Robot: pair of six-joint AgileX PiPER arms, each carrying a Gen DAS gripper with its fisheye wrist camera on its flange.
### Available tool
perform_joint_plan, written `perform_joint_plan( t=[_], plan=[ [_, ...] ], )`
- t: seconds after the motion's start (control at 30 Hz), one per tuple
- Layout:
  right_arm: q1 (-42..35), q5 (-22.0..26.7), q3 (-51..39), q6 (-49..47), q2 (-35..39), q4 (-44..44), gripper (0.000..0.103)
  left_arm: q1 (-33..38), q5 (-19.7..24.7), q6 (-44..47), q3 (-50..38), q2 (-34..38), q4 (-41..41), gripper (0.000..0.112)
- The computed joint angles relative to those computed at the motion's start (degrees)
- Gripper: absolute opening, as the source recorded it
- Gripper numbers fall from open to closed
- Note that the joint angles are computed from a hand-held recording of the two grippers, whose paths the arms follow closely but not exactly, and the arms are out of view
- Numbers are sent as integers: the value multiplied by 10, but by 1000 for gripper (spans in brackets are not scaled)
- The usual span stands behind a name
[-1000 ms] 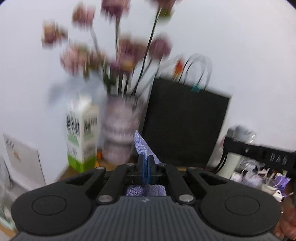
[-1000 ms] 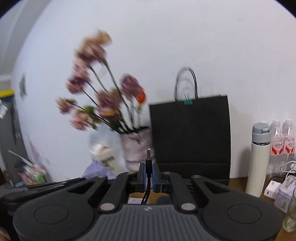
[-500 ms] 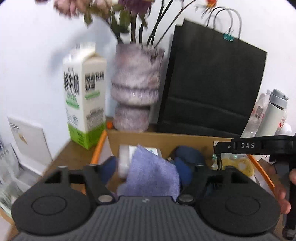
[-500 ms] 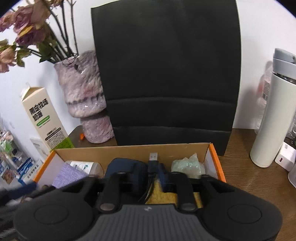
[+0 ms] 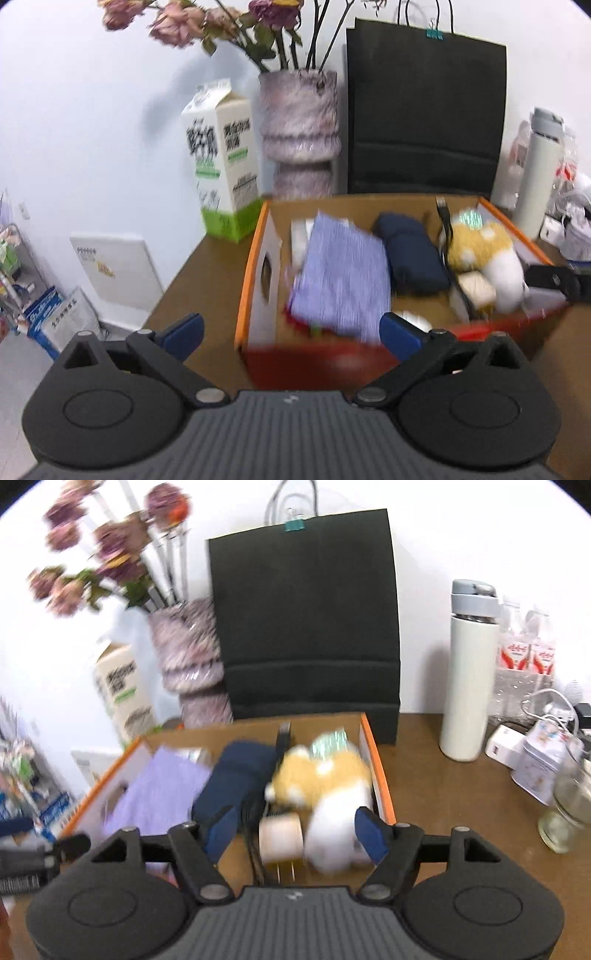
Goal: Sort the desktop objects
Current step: 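Withdraw both tools toward the white tin and cream soap bar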
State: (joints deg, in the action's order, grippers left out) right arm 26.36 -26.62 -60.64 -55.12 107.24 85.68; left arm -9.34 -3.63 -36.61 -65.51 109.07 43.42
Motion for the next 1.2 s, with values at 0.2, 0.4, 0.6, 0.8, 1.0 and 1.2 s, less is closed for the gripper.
perform_joint_plan(
  t=[0.2,0.4,0.6,0.8,1.0,1.2],
  plan=[
    [139,-109,162,177,-38,-81,74,59,-188,15,209,-63,21,103],
    [266,-169,233,298,-28,-95,74,97,-263,-18,320,-92,80,103],
    [378,-246,283,411,-26,-63,74,98,-307,116,393,-104,-4,103],
    [369,-249,286,382,-42,-45,64,69,-308,102,343,-77,33,103],
    [299,-228,280,298,-65,-50,64,98,-393,-16,284,-40,205,103],
    [186,-163,231,229,-38,-129,60,-15,-270,196,245,-33,-69,103]
  ],
)
